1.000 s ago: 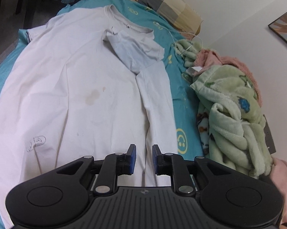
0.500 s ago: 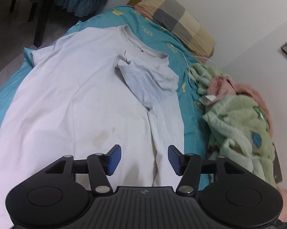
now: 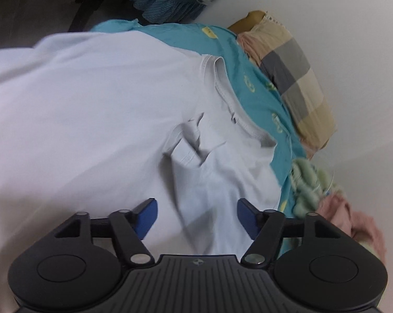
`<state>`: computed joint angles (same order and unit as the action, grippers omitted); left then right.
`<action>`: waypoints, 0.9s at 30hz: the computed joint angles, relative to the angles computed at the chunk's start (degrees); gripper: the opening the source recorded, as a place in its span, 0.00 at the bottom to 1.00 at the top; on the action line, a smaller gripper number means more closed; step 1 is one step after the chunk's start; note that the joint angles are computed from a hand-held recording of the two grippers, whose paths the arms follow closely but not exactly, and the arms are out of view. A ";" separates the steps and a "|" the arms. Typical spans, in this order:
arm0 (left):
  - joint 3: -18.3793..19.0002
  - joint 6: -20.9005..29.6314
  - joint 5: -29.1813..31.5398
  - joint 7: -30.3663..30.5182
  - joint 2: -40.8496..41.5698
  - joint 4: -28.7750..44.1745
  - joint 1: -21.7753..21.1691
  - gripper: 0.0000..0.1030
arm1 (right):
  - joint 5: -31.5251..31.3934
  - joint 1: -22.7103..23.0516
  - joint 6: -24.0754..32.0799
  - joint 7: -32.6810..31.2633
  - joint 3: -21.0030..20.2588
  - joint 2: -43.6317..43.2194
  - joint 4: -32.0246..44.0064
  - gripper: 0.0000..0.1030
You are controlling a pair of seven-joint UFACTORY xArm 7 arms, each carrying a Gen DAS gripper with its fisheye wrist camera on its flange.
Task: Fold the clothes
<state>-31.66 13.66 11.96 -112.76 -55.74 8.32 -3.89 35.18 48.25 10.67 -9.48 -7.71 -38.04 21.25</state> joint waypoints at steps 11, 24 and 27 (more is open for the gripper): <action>-11.15 -9.03 7.33 7.77 0.82 5.15 20.54 0.05 | 7.78 7.60 -4.20 -7.51 -7.62 7.37 2.56 0.63; 0.97 5.48 9.51 20.18 5.20 5.35 6.10 0.24 | 9.11 9.20 -6.27 -13.98 -7.18 8.99 2.98 0.63; 6.35 13.03 6.23 23.33 -5.52 2.73 -2.72 0.50 | 9.38 9.82 -6.93 -14.85 -7.53 8.51 2.85 0.63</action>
